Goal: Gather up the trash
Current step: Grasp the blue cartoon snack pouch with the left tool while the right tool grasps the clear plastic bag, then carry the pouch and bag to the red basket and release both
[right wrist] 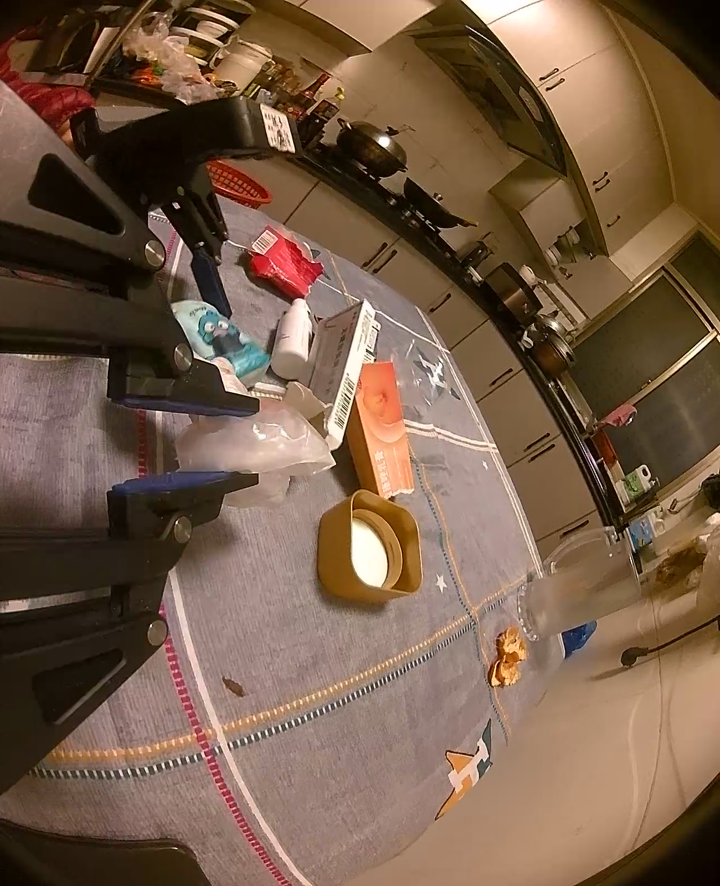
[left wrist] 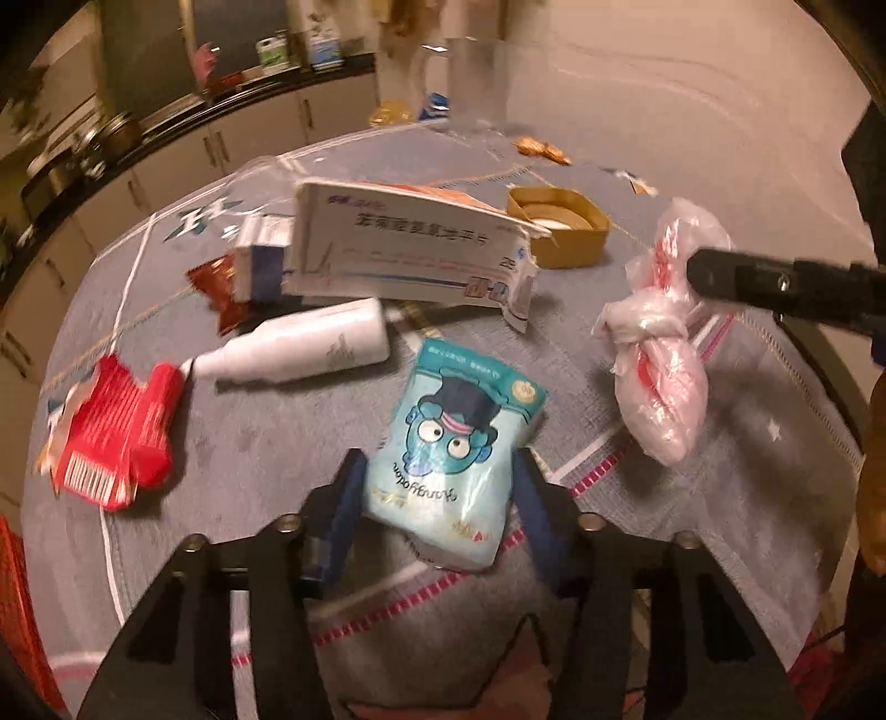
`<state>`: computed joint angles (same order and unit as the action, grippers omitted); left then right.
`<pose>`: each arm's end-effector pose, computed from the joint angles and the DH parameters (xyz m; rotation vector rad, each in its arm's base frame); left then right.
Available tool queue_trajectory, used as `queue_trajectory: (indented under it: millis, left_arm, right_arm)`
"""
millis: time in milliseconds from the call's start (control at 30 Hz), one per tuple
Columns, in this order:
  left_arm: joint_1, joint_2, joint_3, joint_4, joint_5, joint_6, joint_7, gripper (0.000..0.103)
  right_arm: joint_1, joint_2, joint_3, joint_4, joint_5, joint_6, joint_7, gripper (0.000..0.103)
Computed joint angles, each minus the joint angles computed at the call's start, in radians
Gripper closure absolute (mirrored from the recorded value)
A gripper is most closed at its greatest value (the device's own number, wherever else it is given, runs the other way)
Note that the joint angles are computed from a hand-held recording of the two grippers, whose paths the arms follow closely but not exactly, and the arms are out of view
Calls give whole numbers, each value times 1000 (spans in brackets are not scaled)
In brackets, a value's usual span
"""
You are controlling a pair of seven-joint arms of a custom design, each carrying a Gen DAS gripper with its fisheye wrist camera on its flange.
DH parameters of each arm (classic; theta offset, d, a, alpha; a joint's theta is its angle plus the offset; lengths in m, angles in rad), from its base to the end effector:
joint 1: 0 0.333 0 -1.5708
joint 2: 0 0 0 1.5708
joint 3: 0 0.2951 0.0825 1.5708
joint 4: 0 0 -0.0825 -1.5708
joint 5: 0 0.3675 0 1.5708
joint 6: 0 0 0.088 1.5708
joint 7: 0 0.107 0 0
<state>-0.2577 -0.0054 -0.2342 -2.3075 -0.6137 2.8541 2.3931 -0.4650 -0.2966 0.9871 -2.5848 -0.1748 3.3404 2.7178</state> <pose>0.4854 -0.2248 0.3922 -1.0838 2.5660 -0.8245 0.3972 0.2630 0.4142 -1.2885 1.8131 -0.2871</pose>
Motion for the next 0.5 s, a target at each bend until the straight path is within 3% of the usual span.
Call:
queue_trajectory:
  millis: [133,267,367,500]
  left_arm:
    - [2,-34,10,-39,-77,12,3,68]
    - [-7,-76,29,-78,-169,38,22,69]
    - [-18,-108,40,-115,-223,109,28,69]
    - [-30,-132,53,-148,-217,198,-15,69]
  right_arm:
    - [-33,8,40,19,-7,-9,-5,83]
    - [-83,10,92,42,-32,-24,7,83]
    - [-126,16,139,66,-65,-35,21,83]
    - [-225,39,248,119,-129,-57,41,83]
